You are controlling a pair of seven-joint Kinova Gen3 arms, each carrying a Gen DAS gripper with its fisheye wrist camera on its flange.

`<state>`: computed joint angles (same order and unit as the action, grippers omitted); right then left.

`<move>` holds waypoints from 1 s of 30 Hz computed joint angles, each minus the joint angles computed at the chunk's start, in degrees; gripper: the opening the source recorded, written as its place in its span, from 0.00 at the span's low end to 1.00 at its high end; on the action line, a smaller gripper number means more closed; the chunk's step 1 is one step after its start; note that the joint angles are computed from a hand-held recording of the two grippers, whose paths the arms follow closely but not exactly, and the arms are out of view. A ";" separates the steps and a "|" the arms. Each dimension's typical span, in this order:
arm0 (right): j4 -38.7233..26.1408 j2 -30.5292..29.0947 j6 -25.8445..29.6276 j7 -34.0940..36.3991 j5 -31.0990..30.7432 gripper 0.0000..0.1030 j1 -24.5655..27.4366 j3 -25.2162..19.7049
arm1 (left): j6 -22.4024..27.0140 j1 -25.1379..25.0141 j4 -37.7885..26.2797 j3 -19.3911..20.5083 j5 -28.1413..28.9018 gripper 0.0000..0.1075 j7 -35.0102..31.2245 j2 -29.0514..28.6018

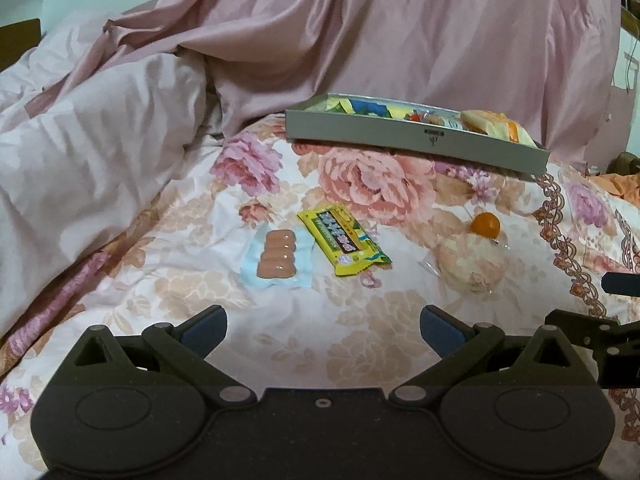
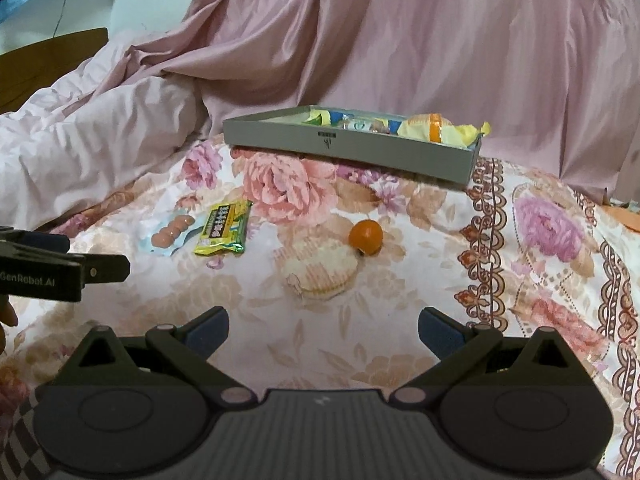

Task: Organize snacks
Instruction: 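Grasp the round clear-wrapped biscuit with the left tool while the right tool grasps the orange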

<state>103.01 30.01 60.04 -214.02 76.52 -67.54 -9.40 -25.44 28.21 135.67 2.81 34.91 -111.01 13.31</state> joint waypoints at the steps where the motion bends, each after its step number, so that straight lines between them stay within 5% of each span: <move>1: 0.05 -0.02 -0.21 -0.14 -0.07 1.00 0.16 -0.01 | 0.54 -0.15 -0.40 -0.01 -0.12 0.95 -0.12 0.17; 10: 0.76 -0.35 -0.83 -1.33 -0.16 1.00 1.49 0.52 | 3.52 -0.61 -3.97 -0.23 -5.18 0.95 -0.76 2.82; 18: 0.62 0.79 1.78 0.81 1.66 1.00 2.84 1.43 | 5.39 -5.14 -6.62 2.94 -19.62 0.95 5.84 5.45; 30: 4.41 1.11 -4.64 -7.55 12.37 1.00 9.92 1.15 | 8.87 -9.59 -13.59 7.98 -36.42 0.95 10.80 11.05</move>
<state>107.42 31.12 55.40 -221.56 88.89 -57.62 -8.25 -16.57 18.62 122.09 10.80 -1.51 -100.21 24.37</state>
